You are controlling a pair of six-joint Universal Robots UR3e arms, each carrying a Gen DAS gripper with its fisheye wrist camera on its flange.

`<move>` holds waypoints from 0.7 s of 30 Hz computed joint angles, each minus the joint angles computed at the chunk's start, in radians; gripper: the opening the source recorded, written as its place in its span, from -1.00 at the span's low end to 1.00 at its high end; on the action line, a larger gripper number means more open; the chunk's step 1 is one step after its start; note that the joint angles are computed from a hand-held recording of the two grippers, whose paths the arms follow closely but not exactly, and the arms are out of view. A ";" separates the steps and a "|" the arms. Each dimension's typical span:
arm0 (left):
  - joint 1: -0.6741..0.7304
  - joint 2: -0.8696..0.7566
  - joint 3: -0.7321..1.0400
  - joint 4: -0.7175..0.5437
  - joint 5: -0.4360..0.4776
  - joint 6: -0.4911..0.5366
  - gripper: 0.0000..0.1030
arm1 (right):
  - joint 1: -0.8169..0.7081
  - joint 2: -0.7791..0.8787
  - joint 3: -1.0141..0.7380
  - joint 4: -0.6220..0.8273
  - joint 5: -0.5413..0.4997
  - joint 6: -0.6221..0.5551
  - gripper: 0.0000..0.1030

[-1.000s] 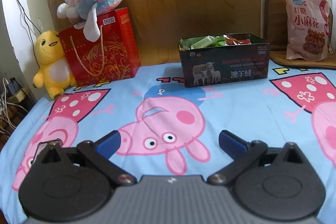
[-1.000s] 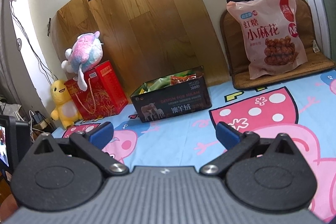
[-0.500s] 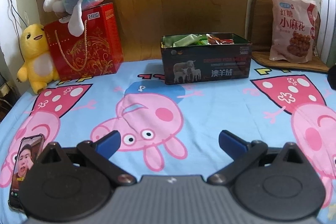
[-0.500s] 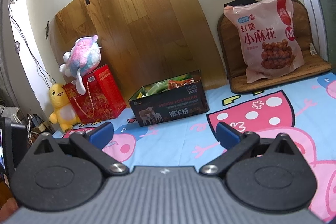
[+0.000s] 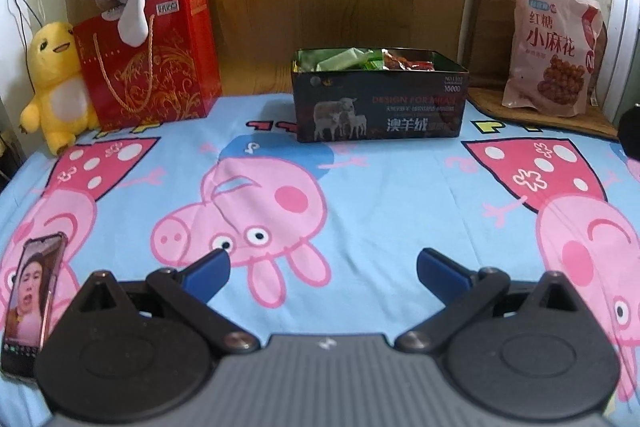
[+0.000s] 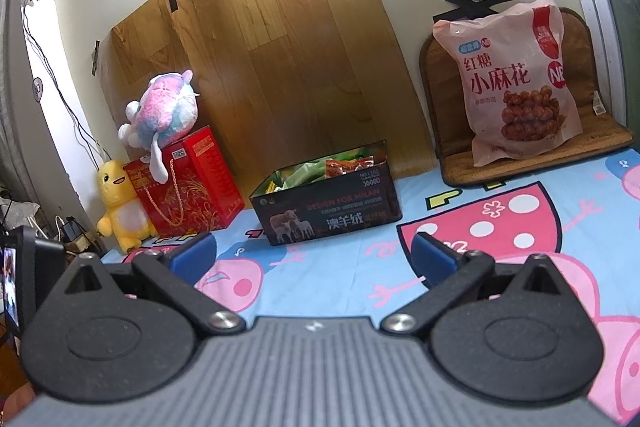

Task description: Organize snacks

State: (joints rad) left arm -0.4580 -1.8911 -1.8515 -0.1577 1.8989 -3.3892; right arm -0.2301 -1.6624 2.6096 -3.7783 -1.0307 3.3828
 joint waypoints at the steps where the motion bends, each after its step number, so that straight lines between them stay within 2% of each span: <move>1: 0.001 0.000 0.003 -0.006 -0.005 -0.003 0.99 | 0.000 -0.002 -0.001 0.001 -0.002 -0.001 1.00; 21: 0.008 0.001 0.014 -0.041 -0.025 -0.033 0.99 | 0.012 -0.008 -0.017 0.026 -0.004 0.005 1.00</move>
State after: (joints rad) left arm -0.4499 -1.8897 -1.8379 -0.1986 1.8738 -3.4223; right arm -0.2184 -1.6707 2.5926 -3.7528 -1.0345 3.3877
